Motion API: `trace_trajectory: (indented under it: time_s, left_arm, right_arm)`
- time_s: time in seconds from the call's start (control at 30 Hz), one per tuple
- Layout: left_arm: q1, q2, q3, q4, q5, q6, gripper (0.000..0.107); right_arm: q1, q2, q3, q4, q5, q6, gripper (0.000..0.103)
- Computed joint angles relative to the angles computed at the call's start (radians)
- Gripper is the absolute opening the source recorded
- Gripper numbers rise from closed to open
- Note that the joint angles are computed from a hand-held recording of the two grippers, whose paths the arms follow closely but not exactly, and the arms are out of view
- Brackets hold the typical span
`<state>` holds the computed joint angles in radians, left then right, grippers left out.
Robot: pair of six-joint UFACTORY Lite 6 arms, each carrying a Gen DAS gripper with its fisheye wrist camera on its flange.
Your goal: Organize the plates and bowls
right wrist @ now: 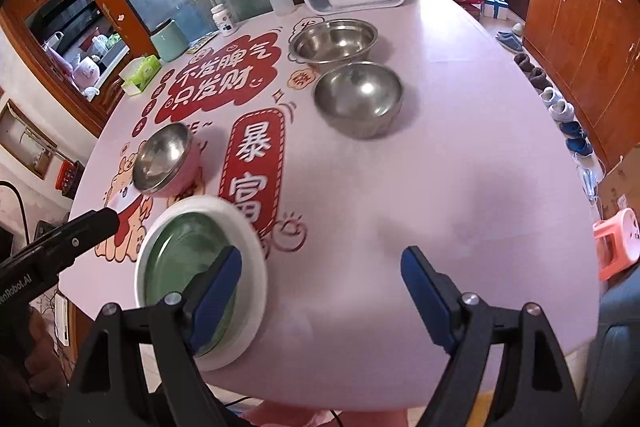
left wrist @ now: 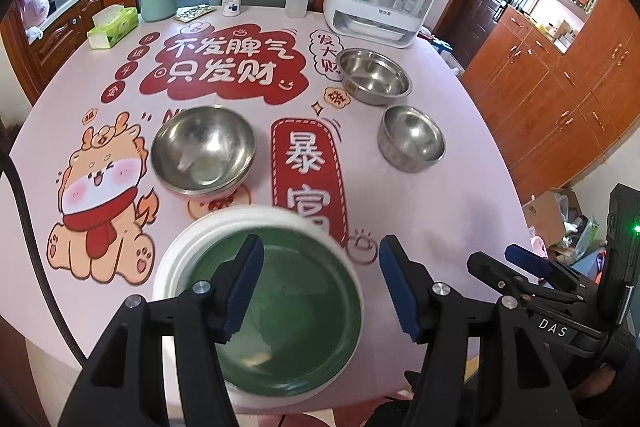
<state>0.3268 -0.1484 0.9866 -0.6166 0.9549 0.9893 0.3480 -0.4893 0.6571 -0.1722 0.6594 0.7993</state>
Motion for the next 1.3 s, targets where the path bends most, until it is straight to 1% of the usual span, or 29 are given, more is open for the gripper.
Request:
trace_trajectory:
  time_s: [0.2, 0.3, 0.33, 0.5, 0.6, 0.77, 0.9, 1.07, 1.27, 1.3]
  left_arm:
    - [-0.193, 0.025, 0.049, 0.066, -0.105, -0.233, 0.062]
    - [-0.287, 0.059, 0.085, 0.112, -0.158, -0.358, 0.062]
    - [-0.310, 0.071, 0.097, 0.125, -0.170, -0.391, 0.062]
    - [-0.440, 0.163, 0.186, 0.216, -0.237, -0.587, 0.062]
    - [-0.503, 0.239, 0.262, 0.277, -0.256, -0.698, 0.063]
    - [-0.573, 0.361, 0.402, 0.359, -0.256, -0.837, 0.063]
    - [-0.609, 0.481, 0.543, 0.418, -0.237, -0.926, 0.063]
    - [-0.621, 0.631, 0.726, 0.454, -0.193, -0.993, 0.063]
    - [-0.624, 0.878, 1.041, 0.494, -0.107, -1.056, 0.063]
    - [-0.624, 0.940, 1.125, 0.498, -0.082, -1.064, 0.063]
  right_arm:
    - [-0.313, 0.047, 0.056, 0.308, -0.026, -0.530, 0.082]
    - [-0.424, 0.104, 0.103, 0.385, -0.022, -0.694, 0.082]
    - [-0.476, 0.137, 0.128, 0.431, -0.019, -0.779, 0.082]
    - [-0.608, 0.280, 0.242, 0.553, -0.015, -1.018, 0.082]
    - [-0.670, 0.377, 0.330, 0.627, -0.007, -1.151, 0.082]
    - [-0.715, 0.514, 0.462, 0.691, 0.002, -1.268, 0.082]
    - [-0.730, 0.647, 0.595, 0.722, 0.010, -1.317, 0.082]
    - [-0.733, 0.811, 0.777, 0.747, 0.020, -1.345, 0.082]
    - [-0.726, 1.018, 1.025, 0.760, 0.024, -1.357, 0.082]
    - [-0.726, 1.051, 1.067, 0.765, 0.025, -1.362, 0.082]
